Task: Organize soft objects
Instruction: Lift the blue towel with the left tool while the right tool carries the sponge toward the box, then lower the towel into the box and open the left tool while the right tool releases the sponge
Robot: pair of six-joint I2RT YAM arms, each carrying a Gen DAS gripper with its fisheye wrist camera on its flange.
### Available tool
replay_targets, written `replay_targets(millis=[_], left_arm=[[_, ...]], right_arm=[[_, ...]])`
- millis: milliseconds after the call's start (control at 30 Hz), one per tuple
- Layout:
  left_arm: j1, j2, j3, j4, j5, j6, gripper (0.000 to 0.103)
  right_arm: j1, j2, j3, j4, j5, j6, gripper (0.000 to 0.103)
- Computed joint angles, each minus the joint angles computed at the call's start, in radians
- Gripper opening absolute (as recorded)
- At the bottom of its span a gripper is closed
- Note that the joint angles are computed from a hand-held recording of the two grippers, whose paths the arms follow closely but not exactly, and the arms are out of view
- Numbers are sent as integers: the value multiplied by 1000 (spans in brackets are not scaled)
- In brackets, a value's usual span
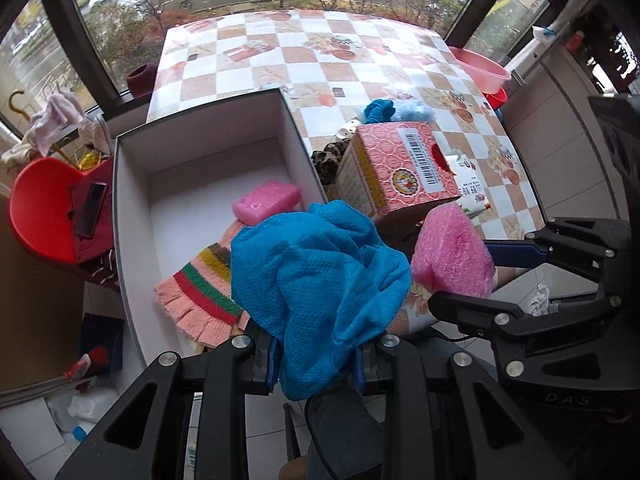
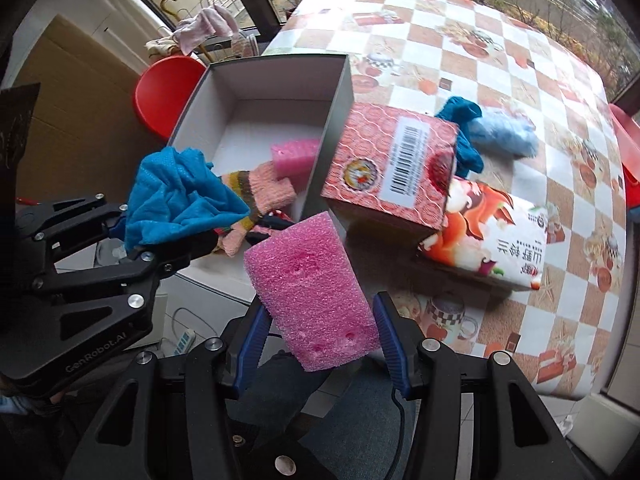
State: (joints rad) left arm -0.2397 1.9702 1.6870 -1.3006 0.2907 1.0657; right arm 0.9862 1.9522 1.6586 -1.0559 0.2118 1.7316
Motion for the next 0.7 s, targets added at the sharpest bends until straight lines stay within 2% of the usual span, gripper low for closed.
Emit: replay_targets(millis=[233, 433, 700], left_arm=[[56, 62, 83, -11, -4, -65, 29], [87, 80, 113, -17, 3, -81, 29], [97, 95, 135, -24, 12, -95, 29]], right_arm=[[-72, 98, 177, -49, -4, -169, 54], [-84, 130, 186, 12, -47, -205, 54], [-91, 140, 190, 18, -63, -204, 54]])
